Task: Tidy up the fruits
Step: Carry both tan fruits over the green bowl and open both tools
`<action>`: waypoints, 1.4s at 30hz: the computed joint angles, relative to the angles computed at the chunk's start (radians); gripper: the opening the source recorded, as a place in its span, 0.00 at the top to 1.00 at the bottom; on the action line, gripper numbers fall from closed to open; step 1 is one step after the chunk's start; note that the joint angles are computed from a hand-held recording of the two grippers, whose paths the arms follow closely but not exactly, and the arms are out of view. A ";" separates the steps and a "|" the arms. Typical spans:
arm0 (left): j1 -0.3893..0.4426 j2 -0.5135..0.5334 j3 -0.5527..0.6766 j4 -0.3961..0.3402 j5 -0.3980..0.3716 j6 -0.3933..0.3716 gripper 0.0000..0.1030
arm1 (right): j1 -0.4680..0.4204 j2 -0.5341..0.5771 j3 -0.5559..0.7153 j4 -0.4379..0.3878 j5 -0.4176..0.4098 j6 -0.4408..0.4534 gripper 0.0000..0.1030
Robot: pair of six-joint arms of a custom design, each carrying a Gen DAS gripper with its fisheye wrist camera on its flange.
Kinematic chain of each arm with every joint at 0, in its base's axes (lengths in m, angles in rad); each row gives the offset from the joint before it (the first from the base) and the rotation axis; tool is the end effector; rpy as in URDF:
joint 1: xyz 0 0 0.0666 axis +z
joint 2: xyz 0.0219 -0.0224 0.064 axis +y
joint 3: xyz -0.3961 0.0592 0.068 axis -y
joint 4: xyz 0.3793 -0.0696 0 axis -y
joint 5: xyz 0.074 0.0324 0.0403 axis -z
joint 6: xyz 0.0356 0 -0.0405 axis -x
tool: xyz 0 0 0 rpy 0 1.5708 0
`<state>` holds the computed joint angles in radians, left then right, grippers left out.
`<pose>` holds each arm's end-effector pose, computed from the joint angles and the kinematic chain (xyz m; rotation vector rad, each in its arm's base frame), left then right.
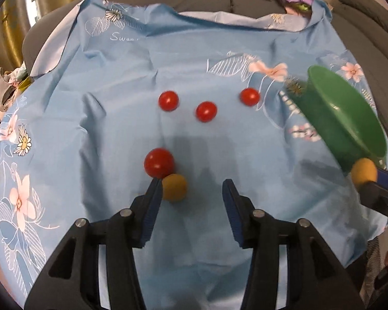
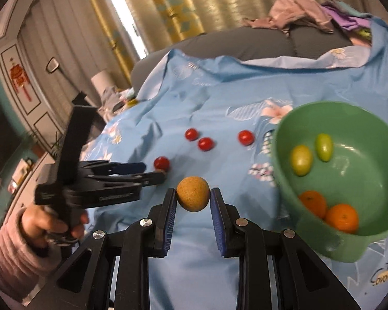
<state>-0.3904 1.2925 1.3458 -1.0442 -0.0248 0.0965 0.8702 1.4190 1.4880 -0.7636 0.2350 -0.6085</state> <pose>0.3859 -0.1583 0.4586 0.3667 2.5424 -0.1538 0.3231 0.3697 0.4889 -0.1735 2.2903 0.5239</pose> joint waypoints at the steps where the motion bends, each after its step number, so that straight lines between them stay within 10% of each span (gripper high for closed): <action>1: -0.002 0.006 -0.003 0.001 -0.016 0.000 0.54 | 0.001 0.002 0.002 -0.002 -0.005 0.000 0.72; 6: 0.020 0.043 -0.009 0.019 -0.017 0.000 0.56 | -0.003 0.004 0.009 -0.023 -0.001 -0.007 0.72; 9: 0.030 0.047 -0.019 0.036 -0.011 0.008 0.76 | -0.003 -0.003 0.002 -0.029 0.007 -0.011 0.72; 24: -0.082 -0.004 0.091 0.041 0.087 -0.035 0.76 | -0.022 -0.061 -0.044 -0.016 0.084 -0.055 0.72; 42: -0.299 0.207 0.329 0.020 0.122 -0.115 0.75 | -0.099 -0.185 -0.137 -0.122 0.248 -0.160 0.72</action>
<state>-0.6895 1.4999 1.6744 -1.0238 0.0972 -0.0184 0.7713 1.2341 1.3506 -0.8857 0.4827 -0.7680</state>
